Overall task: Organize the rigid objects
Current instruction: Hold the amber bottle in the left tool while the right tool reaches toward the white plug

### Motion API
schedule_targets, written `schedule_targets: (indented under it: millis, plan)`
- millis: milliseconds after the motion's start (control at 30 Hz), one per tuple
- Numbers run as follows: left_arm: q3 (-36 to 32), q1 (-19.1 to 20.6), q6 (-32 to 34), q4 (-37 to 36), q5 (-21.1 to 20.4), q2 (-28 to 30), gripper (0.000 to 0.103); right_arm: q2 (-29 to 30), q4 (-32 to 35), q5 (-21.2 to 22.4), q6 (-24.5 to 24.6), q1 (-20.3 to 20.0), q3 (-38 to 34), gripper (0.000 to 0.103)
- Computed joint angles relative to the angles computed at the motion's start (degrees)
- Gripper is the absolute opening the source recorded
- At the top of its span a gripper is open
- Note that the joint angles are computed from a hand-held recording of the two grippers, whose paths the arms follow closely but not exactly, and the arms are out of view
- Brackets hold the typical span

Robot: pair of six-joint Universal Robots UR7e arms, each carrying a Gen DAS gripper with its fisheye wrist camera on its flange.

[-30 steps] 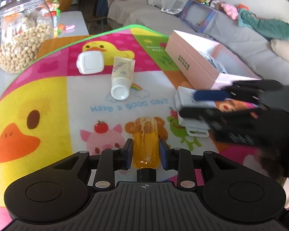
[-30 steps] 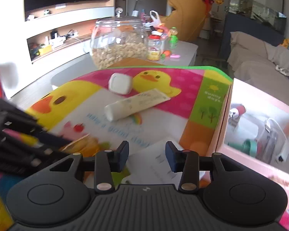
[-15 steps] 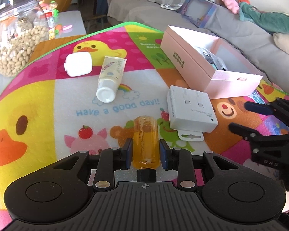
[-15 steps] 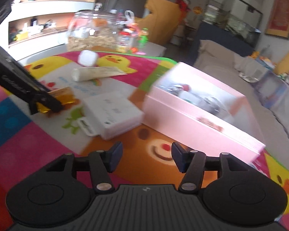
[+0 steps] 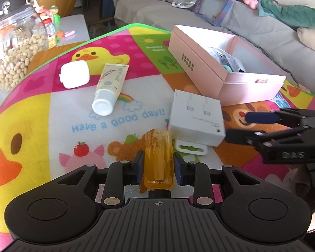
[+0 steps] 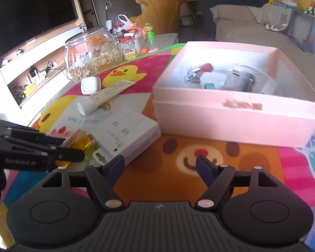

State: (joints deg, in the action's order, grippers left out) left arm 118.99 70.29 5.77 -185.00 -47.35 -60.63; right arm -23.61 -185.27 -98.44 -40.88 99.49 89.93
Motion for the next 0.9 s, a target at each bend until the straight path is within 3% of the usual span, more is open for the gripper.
schedule_targets:
  millis: [33,100,200,367,400,600,733,900]
  plan:
    - [0.12,0.04,-0.03,-0.21,-0.19,-0.06,0.032,0.35,-0.36,-0.06,-0.6,0.14,-0.19,0.071]
    - [0.45,0.07,0.19,-1.03,-0.49,-0.08,0.032,0.26,0.18,0.14,-2.49,0.39,0.1,0.05]
    - [0.7,0.11,1.0,-2.17,-0.62,0.13,0.032,-1.28,2.42,0.1,-5.33,0.51,1.65,0.037]
    - [0.57,0.1,0.03,-1.55,-0.53,0.0,0.032,-2.82,-0.13,-2.53,-7.84,0.53,4.29,0.038]
    - [0.55,0.04,-0.03,-1.52,-0.35,0.07,0.032,-3.06,-0.23,-2.6,-7.64,0.56,4.49,0.044]
    - [1.12,-0.8,3.36,-2.38,1.55,0.65,0.033,-3.84,0.55,5.83,-6.38,0.74,4.76,0.071]
    - [1.98,-0.06,1.7,0.02,-0.63,-1.76,0.033,-0.89,3.98,3.08,-0.48,3.16,-0.4,0.072]
    - [3.07,0.37,1.97,-2.08,0.44,-2.65,0.033,2.12,8.38,4.71,-0.92,6.2,-6.78,0.072]
